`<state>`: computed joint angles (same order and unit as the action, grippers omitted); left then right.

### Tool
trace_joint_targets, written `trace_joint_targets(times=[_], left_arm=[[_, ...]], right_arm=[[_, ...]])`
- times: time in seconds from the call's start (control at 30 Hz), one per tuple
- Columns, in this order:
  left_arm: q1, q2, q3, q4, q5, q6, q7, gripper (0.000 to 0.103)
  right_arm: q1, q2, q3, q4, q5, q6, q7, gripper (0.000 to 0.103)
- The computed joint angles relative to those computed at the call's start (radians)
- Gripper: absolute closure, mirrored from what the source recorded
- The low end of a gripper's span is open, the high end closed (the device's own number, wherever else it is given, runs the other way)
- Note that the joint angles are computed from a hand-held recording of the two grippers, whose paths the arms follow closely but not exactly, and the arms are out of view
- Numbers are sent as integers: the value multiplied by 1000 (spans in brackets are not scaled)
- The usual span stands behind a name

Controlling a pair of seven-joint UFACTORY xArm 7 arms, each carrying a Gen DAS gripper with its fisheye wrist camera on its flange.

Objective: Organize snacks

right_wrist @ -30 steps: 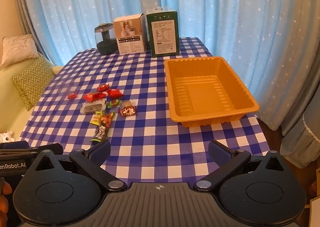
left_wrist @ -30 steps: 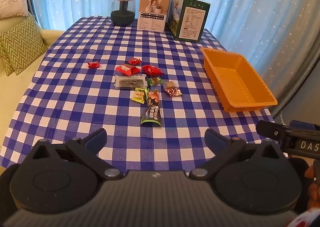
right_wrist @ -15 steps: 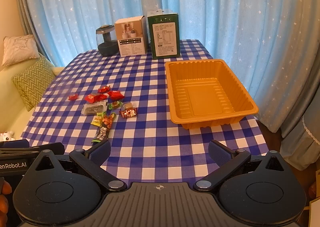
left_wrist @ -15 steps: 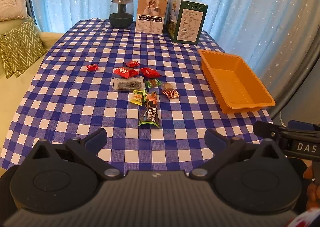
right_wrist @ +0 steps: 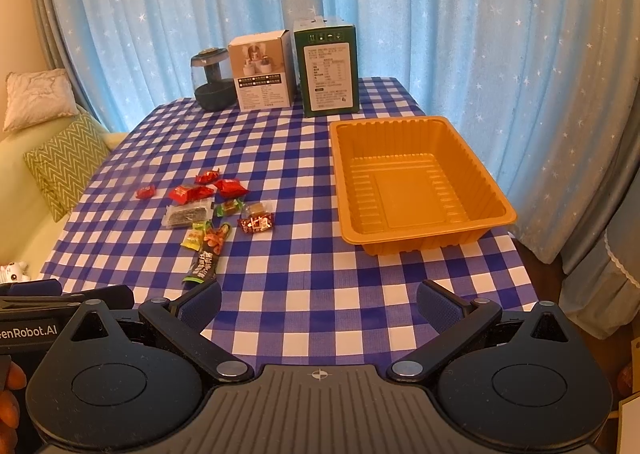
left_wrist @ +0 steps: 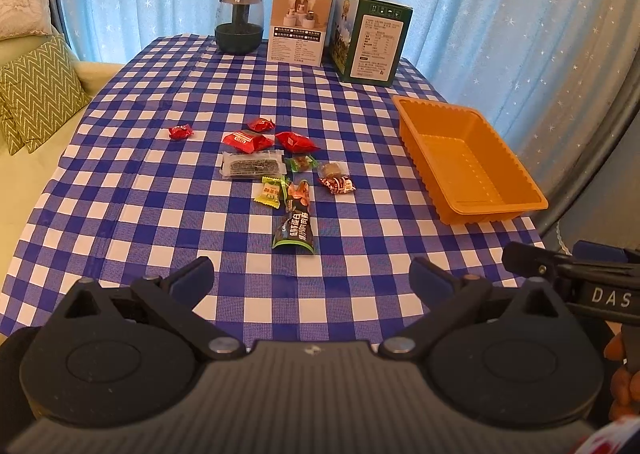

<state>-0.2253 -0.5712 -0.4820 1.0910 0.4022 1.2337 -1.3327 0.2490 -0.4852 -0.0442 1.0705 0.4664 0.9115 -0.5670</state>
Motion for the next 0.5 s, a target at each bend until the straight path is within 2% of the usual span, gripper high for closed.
trace_joint_targets(times=[0.5], left_arm=[[-5,4,2,-1,2,-4,-6,0]], right_arm=[[-2,-1,-1,-4,1,-1,0,0]])
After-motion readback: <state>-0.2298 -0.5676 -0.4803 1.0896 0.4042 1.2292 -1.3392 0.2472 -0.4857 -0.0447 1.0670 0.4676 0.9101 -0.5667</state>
